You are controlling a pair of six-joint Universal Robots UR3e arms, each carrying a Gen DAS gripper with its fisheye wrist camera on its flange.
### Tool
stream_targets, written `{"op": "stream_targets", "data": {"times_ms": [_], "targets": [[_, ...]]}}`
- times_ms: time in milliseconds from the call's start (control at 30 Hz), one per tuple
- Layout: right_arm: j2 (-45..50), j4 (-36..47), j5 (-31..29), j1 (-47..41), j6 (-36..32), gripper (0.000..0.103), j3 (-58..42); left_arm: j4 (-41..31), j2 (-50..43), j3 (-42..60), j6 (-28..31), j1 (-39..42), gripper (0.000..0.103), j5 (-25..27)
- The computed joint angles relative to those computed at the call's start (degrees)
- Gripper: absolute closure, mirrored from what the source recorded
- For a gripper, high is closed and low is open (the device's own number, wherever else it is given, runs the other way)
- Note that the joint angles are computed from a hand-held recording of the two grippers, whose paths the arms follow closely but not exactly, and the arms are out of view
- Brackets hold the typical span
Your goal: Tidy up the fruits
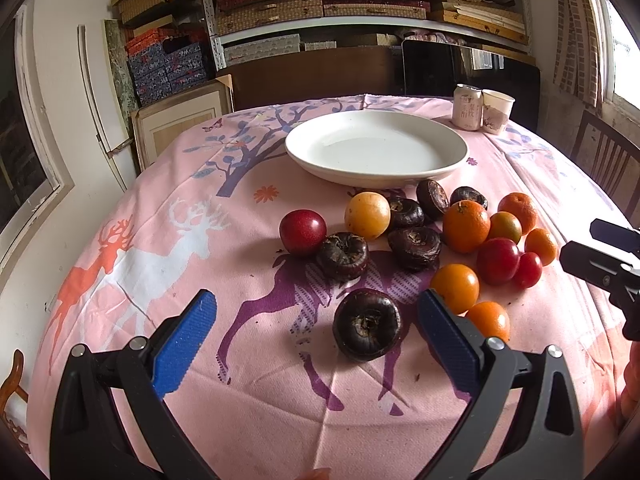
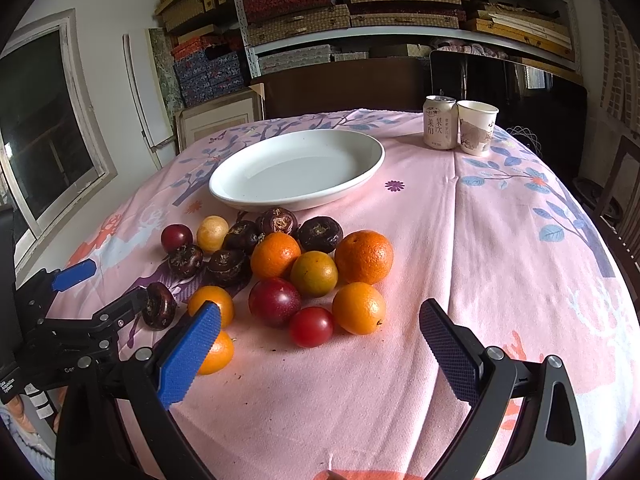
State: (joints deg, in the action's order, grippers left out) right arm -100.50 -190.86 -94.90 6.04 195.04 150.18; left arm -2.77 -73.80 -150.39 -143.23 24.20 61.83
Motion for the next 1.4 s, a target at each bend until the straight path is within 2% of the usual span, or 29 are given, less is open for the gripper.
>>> {"op": "stream_targets", "data": {"times_ms": [1400], "targets": [[-1.6,0.8,1.6,-1.1,-0.4,0.003,0.6,-1.7,0.6,0.4,0.6,-0.3,0.004,-0.2]]}}
